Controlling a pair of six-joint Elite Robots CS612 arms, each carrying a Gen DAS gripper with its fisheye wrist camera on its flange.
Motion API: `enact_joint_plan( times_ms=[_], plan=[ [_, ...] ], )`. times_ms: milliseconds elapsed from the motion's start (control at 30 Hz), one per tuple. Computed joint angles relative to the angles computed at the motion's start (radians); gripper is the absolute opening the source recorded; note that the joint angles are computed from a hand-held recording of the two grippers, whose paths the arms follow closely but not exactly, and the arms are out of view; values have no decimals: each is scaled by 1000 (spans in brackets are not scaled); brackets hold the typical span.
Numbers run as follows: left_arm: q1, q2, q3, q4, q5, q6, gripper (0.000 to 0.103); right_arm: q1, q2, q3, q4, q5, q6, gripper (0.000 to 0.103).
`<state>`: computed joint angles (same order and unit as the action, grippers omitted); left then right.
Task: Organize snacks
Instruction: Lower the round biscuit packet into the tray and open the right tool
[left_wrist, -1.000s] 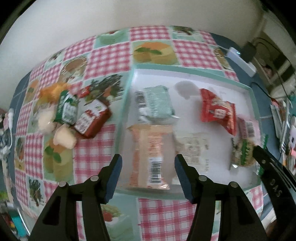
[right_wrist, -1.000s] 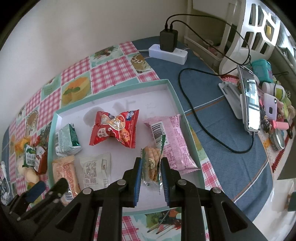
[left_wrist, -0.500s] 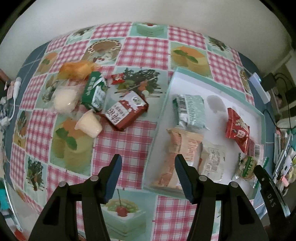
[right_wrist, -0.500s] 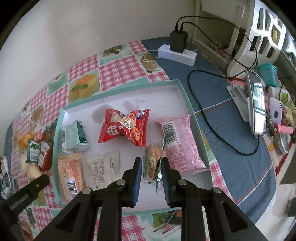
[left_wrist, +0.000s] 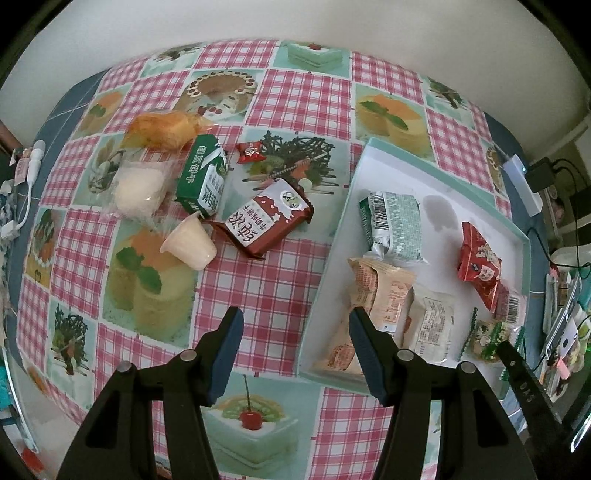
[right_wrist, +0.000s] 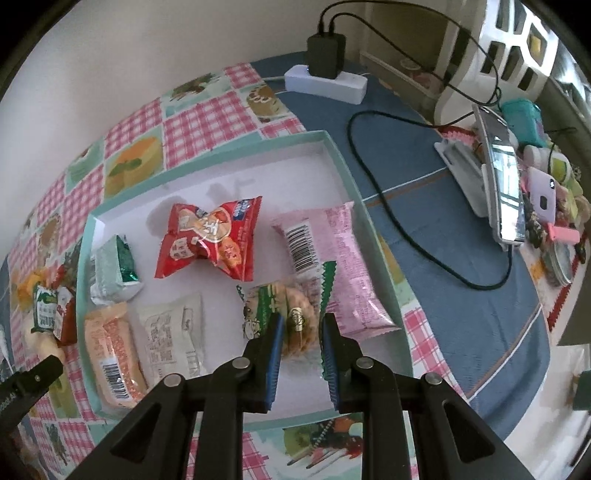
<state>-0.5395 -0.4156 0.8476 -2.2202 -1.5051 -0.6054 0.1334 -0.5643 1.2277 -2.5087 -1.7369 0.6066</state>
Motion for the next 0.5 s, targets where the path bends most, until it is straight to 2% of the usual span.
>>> enact_joint_plan(
  times_ms=[233, 267, 300, 333, 433, 500],
  plan=[
    [1, 3, -7, 14, 5, -8, 61, 2, 5, -5, -2, 9, -10, 25],
    [1, 4, -10, 20, 10, -9, 64, 2, 4, -4, -4, 8, -8, 27],
    [1, 4, -9, 20, 17, -8, 78, 2, 4, -3, -6, 8, -8, 28],
    [0, 4, -9, 17, 23, -6, 84, 3, 4, -3, -7, 5, -8, 32],
    [1, 2, -3, 8, 36, -8, 87, 4, 3, -2, -21, 1, -21, 49],
    [2, 2, -2, 9, 40, -12, 87, 7, 4, -4, -32, -5, -34, 50]
  ],
)
